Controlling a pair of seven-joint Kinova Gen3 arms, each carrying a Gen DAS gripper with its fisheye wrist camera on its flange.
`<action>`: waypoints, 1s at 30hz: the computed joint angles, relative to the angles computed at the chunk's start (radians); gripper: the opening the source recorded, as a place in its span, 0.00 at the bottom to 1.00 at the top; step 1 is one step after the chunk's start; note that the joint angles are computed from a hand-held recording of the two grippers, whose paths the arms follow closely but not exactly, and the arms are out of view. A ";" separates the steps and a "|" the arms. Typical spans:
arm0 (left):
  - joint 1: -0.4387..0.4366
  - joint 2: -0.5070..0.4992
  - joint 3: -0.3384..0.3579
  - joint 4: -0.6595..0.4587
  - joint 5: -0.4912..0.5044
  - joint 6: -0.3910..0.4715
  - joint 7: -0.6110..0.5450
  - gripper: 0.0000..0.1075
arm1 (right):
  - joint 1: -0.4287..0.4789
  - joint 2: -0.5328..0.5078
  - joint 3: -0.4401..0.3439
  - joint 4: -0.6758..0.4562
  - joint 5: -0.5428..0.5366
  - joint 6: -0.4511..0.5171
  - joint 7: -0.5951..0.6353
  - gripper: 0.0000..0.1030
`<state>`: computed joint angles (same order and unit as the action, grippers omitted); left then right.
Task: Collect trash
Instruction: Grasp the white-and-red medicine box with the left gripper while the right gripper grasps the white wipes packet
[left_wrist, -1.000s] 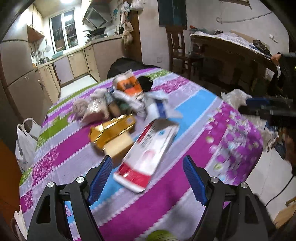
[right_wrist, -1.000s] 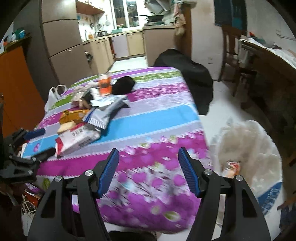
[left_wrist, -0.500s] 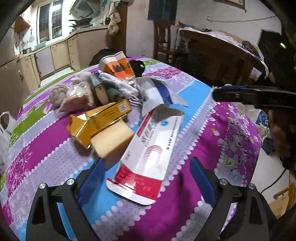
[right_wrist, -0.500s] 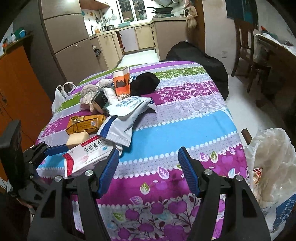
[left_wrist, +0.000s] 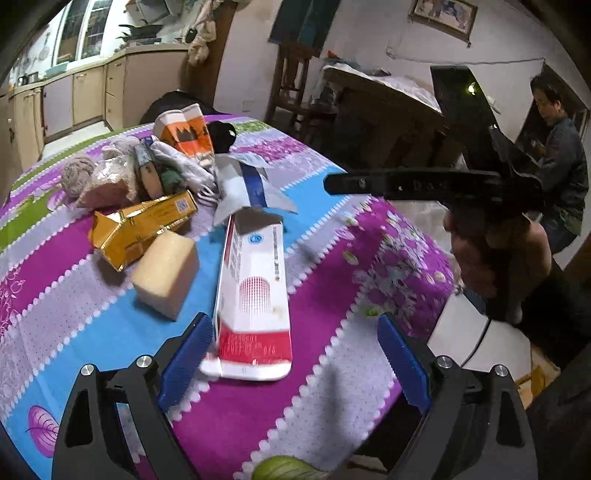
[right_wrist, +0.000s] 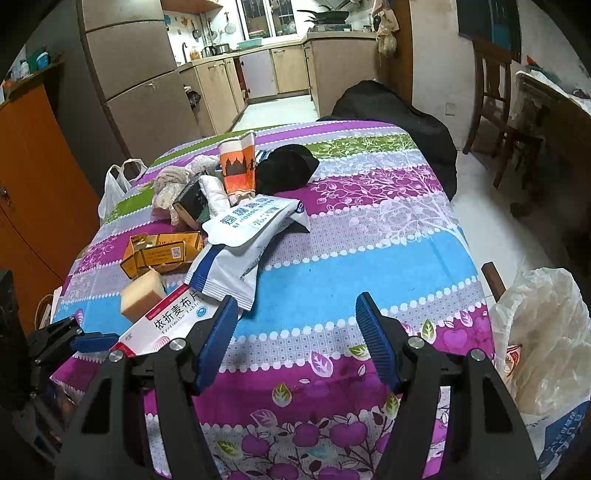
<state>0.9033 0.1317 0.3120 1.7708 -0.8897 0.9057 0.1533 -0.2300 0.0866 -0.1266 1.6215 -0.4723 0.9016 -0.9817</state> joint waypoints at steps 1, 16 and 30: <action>-0.011 0.012 0.012 -0.012 0.003 0.021 -0.004 0.84 | -0.003 0.002 -0.001 -0.003 0.004 -0.001 -0.004 0.62; 0.053 0.133 -0.111 -0.116 0.015 0.068 -0.042 0.48 | -0.060 0.251 -0.038 -0.384 0.059 0.289 -0.292 0.65; 0.086 0.163 -0.119 -0.157 0.007 0.124 -0.022 0.44 | 0.008 0.380 -0.092 -0.480 -0.066 0.459 -0.309 0.29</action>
